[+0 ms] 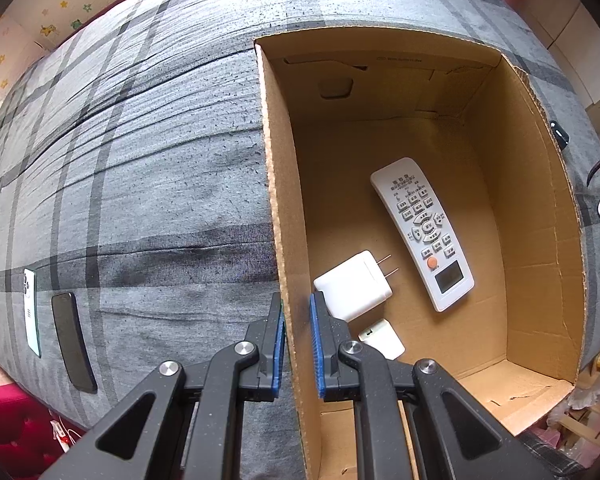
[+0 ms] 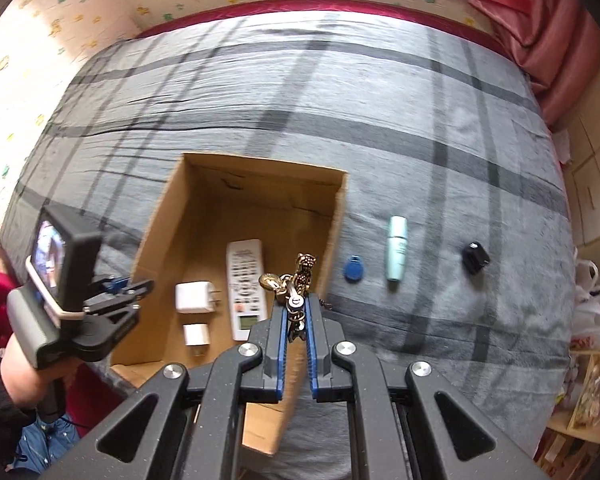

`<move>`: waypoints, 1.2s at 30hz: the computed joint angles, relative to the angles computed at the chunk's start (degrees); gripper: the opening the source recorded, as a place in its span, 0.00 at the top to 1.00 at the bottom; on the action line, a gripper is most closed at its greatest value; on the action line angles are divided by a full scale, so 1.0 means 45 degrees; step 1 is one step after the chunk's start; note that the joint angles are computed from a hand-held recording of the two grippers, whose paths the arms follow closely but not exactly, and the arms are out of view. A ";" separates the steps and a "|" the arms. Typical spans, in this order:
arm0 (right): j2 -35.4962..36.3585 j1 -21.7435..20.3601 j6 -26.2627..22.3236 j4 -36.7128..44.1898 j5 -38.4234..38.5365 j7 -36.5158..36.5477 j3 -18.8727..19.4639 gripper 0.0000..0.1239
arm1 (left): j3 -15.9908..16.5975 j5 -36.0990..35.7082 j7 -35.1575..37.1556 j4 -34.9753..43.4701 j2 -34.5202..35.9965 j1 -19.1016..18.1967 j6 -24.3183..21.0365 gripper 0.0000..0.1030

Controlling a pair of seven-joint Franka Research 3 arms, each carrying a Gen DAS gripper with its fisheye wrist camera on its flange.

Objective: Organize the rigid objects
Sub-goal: 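Carry the keychain into the box with the right gripper and release it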

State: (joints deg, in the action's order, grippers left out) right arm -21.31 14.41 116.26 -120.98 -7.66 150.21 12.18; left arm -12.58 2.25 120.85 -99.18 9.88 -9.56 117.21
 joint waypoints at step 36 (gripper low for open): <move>0.4154 0.1546 0.2905 0.0322 0.2084 -0.2489 -0.0928 0.94 | -0.0004 -0.0348 0.0340 0.0336 0.0256 0.0147 -0.0321 0.88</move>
